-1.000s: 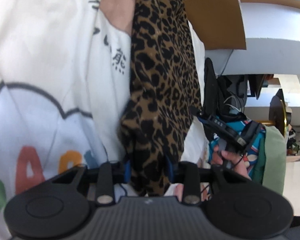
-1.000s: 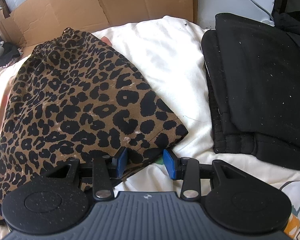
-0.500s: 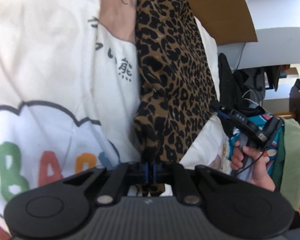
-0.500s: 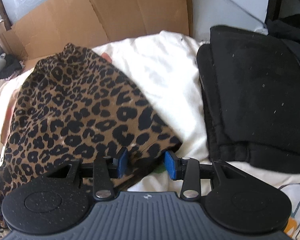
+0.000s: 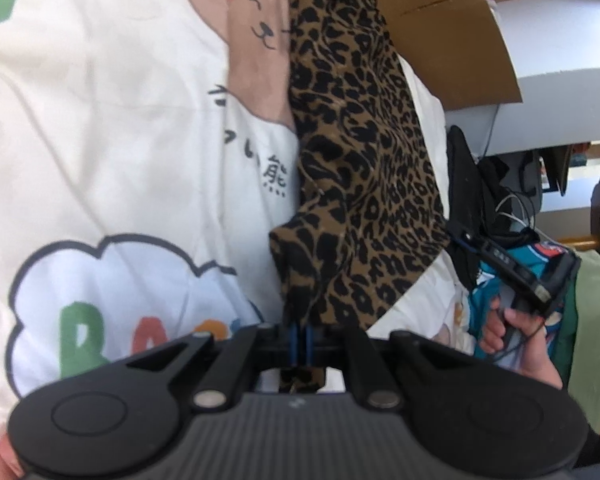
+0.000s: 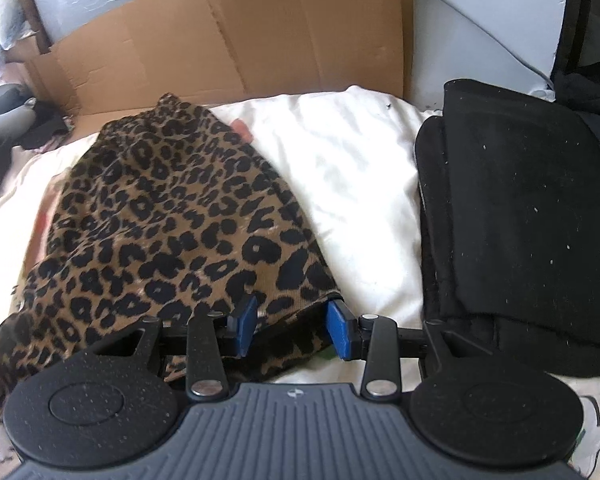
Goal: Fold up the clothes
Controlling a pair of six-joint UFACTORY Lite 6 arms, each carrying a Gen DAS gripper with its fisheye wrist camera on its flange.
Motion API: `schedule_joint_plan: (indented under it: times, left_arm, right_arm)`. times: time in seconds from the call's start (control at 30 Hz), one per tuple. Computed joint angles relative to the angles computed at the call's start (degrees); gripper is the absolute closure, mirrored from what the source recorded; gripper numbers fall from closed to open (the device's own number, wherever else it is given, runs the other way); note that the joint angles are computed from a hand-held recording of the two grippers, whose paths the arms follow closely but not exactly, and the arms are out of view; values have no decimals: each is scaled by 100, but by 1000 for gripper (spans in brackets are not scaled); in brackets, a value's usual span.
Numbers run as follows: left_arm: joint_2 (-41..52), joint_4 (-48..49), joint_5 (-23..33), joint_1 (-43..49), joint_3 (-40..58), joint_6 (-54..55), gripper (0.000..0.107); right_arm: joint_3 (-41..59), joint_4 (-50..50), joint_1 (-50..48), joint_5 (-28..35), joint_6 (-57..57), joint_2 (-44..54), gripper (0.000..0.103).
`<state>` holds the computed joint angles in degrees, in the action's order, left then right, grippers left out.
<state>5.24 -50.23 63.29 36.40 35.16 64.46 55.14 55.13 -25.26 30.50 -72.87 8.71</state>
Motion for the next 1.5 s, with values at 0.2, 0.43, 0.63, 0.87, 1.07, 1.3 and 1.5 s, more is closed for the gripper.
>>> schedule_joint_plan:
  times: [0.2,0.43,0.63,0.87,1.07,1.3,1.5]
  left_arm:
    - [-39,176,44,256,211,-37,103]
    - [1,380,7,538,354,-11,103]
    - [-2,457,-24,561,380,32,103]
    - [-125,475,25,507,398,-17,103]
    - [-291,658,289,716,600,-121,103]
    - [-390,1098,747,1396,1192,-307,103]
    - [-294,1326,1104,1919,1802,-327,103]
  right_arm:
    - [8,440,-358,247,-309,-211,60]
    - [468,92,-76,-74,-176,645,60]
    - [954,-174,-16,71,-156,1424,61]
    - [1286,-392,-152,576,24,1655,91]
    - [1265,-517,-283,915,271,1379,98]
    - [939,-691,-567,1789,755,835,98]
    - [-23,-859,-680,2301,1067,-197,99]
